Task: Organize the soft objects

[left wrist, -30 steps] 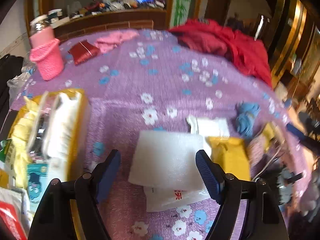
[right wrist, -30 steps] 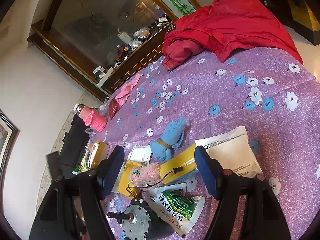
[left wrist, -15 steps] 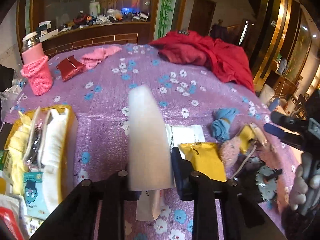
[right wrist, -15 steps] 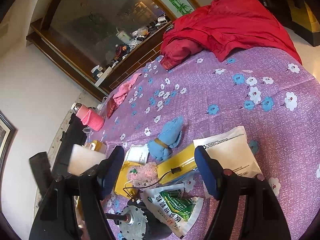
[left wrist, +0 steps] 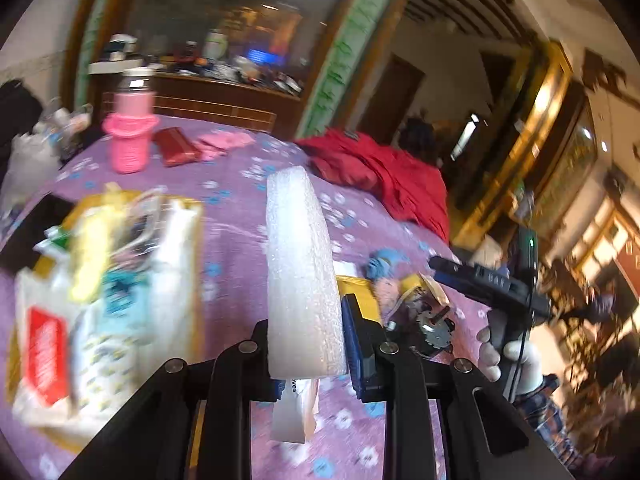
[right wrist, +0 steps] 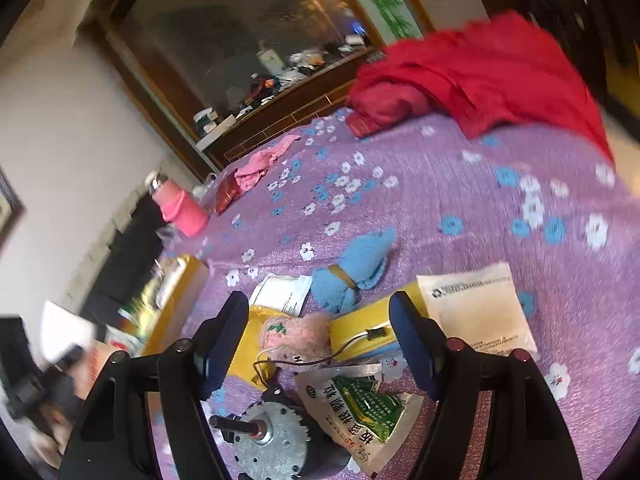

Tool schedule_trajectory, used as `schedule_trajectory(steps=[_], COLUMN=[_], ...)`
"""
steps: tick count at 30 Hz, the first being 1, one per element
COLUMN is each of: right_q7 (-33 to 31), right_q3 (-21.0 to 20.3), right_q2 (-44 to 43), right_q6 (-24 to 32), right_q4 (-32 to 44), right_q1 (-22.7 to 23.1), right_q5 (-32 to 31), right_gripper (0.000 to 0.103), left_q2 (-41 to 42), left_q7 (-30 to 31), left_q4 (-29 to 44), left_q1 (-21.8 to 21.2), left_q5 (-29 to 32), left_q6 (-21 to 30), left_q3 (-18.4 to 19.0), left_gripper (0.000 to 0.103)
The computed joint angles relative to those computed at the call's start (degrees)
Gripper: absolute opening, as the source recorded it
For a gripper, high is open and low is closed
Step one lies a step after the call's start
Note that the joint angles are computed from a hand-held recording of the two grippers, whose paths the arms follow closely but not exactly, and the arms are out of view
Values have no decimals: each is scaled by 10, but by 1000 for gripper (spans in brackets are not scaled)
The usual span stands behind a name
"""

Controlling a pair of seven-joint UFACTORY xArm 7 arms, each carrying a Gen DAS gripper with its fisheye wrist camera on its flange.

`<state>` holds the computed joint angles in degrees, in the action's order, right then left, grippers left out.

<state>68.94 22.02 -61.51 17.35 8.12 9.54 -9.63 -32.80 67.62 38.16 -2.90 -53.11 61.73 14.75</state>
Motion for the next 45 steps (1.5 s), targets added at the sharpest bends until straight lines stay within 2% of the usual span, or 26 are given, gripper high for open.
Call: schedule_trajectory(steps=[1,2,4,5,7,8,9,10,13,14,16,18,19,20,22,25,29,32,35,36,37,39,41,43,44,45], right_q7=[-9,4,-2,-17,-46,-42,-15,-5,37,57,58,51,59,60,49,30,12,12,16,37,71,152,244,282,269,243], right_q3=[13,2,-38,-57,-101,-119,-161,-185,-173,-173,-157,-141,-136,-126,-107,-79,-65,-69,-68,-42,6,104,209,327,365,382], right_q2=[2,13,66,105,220,279,339,389,519,566,612,639,642,640,614,602,574,561,554,557,563,586,618,668,690,710], right_q6=[-6,-36,-150,-210,-330,-390,-450,-510,-639,-698,-761,-804,-807,-791,-730,-675,-612,-562,-480,-451,-416,-360,-314,-229,-186,-134], right_q4=[5,7,17,24,63,79,96,108,150,165,184,202,208,212,208,213,207,214,248,267,291,346,396,452,470,490], right_q1=[-3,11,91,124,218,243,289,311,295,291,281,269,260,256,249,239,234,229,214,178,118,-2,-122,-232,-259,-263], right_q5=[13,9,41,47,61,52,23,10,-14,-27,-33,-51,-66,-65,-44,-2,39,36,4,-30,-78,-189,-309,-388,-392,-384], right_gripper=[72,72,73,82,91,91,91,91,91,92,90,56,24,15,11,9,7,7,7,7,7,7,7,7,7,7], left_q2=[9,26,55,67,91,109,125,140,186,199,217,229,237,245,266,283,307,312,304,294,280,242,223,187,176,160], left_q7=[-4,-12,-17,-17,-17,-19,-19,-22,-34,-38,-41,-37,-37,-39,-41,-37,-40,-31,-24,-16,-8,5,31,72,94,116], left_q4=[8,20,42,52,71,85,95,105,134,142,152,160,164,166,178,184,198,203,194,185,172,137,115,85,73,60], left_q1=[7,14,27,35,44,46,50,54,67,72,87,102,110,118,133,157,197,219,233,235,234,224,211,197,191,184], left_q5=[1,2,-1,-6,-25,-40,-53,-66,-96,-105,-115,-118,-120,-122,-128,-128,-133,-120,-91,-76,-61,-36,-38,-46,-53,-60], left_q6=[13,36,72,95,145,186,227,262,359,385,416,421,424,425,433,430,413,347,254,223,186,97,45,-17,-41,-65], left_q3=[16,34,49,58,72,84,96,104,118,119,117,109,105,101,91,75,62,41,10,-2,-13,-32,-32,-32,-27,-21], left_gripper=[24,24,24,24,24,24,24,24,24,24,24,24,24,26,26,28,28,28,28,32,36,67,69,72,73,75])
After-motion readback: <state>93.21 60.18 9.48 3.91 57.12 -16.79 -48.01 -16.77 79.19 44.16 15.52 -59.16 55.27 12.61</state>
